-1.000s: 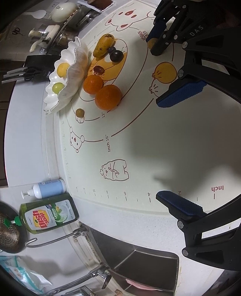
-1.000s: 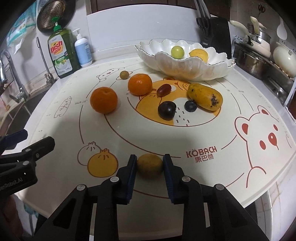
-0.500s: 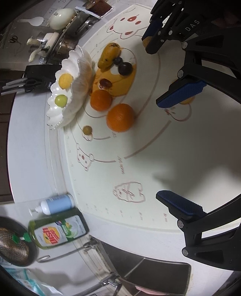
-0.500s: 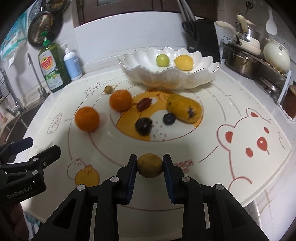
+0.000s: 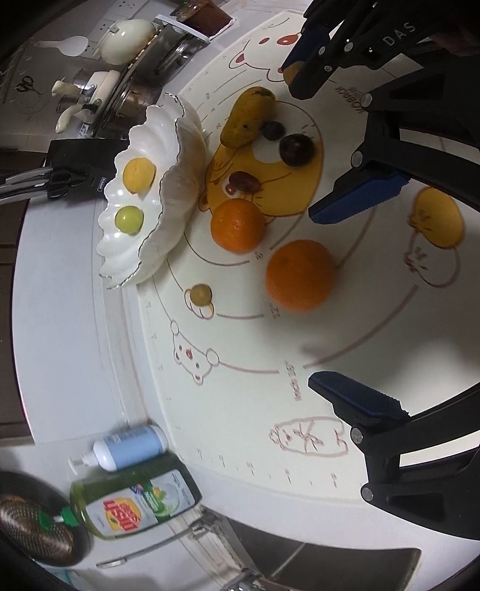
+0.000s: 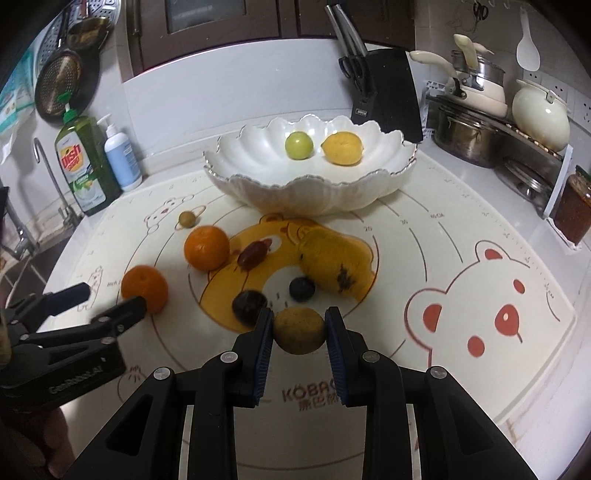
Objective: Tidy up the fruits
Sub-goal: 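Grasp the orange with the left tool while the right tool holds the kiwi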
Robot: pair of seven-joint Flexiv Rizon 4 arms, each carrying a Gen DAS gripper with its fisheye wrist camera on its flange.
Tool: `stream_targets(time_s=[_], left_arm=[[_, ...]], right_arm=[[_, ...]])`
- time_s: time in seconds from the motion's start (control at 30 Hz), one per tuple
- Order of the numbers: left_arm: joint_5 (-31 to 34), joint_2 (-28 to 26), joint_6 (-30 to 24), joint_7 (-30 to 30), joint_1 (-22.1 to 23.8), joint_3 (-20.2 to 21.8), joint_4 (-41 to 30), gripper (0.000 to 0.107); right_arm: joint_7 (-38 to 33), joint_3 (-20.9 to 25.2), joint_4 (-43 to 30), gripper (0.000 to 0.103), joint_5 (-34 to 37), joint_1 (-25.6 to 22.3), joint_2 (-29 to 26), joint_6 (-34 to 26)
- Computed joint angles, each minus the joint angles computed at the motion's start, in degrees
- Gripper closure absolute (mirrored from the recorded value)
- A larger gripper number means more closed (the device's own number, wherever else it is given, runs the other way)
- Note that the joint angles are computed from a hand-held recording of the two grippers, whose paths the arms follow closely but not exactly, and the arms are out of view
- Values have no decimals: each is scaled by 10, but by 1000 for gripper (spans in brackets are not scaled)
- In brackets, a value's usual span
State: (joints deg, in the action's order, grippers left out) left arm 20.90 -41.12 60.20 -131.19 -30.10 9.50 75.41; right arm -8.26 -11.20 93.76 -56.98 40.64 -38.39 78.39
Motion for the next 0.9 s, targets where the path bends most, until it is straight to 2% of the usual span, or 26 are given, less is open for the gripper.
stream_targets(time_s=[0.23,0.4,0.57,0.7,0.9], left_arm=[[-21,-35,-24,34,9,-13,-45,36],[-30,-45,-31,54,12,-17,-56,52],[-28,-47,-42,56,5,-10,-61,60],[-41,-41,-28,65,17,-24,-47,61],[-41,-35,-32,61,8,-15,-50,62]], right_arm=[[-11,2,-13,73,11,-9,-9,-3],[-21,5,-17,73,28,-12,-14,-4],[-35,7,-19,73,47,-12,-18,-1],[-36,-2,-14,73,50,-5,-16,3],[-22,-20,-3,73,44,6,-9,22]])
